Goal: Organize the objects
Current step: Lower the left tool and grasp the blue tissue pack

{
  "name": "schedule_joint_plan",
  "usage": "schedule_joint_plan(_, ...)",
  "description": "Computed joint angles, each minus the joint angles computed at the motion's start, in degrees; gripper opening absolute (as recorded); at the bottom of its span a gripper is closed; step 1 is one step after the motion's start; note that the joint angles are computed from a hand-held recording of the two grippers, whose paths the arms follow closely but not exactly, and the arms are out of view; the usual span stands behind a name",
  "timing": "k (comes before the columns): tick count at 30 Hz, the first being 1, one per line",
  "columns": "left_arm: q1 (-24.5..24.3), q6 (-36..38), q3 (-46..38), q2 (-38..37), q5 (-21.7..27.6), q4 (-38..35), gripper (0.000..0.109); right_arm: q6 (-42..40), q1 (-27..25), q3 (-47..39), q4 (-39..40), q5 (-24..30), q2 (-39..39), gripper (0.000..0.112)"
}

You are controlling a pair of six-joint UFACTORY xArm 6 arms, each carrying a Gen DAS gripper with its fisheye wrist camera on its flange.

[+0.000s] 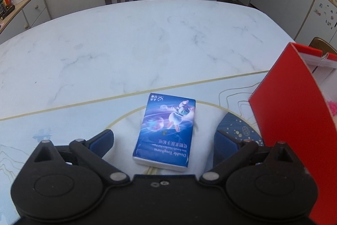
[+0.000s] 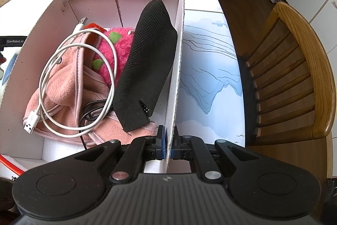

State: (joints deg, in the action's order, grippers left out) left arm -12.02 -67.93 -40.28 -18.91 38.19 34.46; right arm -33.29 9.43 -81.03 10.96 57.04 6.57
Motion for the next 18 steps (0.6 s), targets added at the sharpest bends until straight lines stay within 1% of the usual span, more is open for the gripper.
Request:
schedule_joint_plan(1, -0.1, -0.2, -0.2, 0.4, 0.2, 0.4, 0.099, 0.0, 0.0, 0.0, 0.0, 0.0, 0.0, 0.005)
schedule_joint_plan(5, 0.2, 0.6, -0.3, 1.2, -0.3, -0.1, 0.089, 0.3, 0.1, 0.0, -0.2, 0.0, 0.0, 0.005)
schedule_joint_plan(6, 0.2, 0.8, -0.2, 1.3, -0.4, -0.1, 0.084, 0.4, 0.1, 0.1, -0.3, 0.0, 0.0, 0.005)
schedule_joint_plan(9, 0.2, 0.6, 0.0, 1.2, -0.6, 0.7, 0.078, 0.4, 0.1, 0.1, -0.3, 0.0, -0.1, 0.005)
schedule_joint_plan(11, 0.1, 0.5, -0.2, 1.1, -0.4, 1.0, 0.065, 0.5, 0.1, 0.2, -0.3, -0.1, -0.1, 0.005)
schedule_joint_plan(12, 0.1, 0.7, -0.3, 1.0, -0.4, 1.0, 0.061, 0.5, 0.1, 0.2, -0.3, -0.1, -0.1, 0.005)
schedule_joint_plan(13, 0.1, 0.9, -0.3, 0.8, -0.3, 0.8, 0.053, 0.5, 0.1, 0.2, -0.3, -0.1, -0.1, 0.005)
schedule_joint_plan(14, 0.1, 1.4, -0.5, 0.8, -0.1, 0.5, 0.051, 0.4, 0.1, 0.2, -0.4, -0.1, -0.1, 0.005)
schedule_joint_plan(18, -0.7, 2.0, -1.0, 0.1, 1.8, 0.5, 0.049, 0.4, 0.1, 0.3, -0.3, -0.2, -0.2, 0.005)
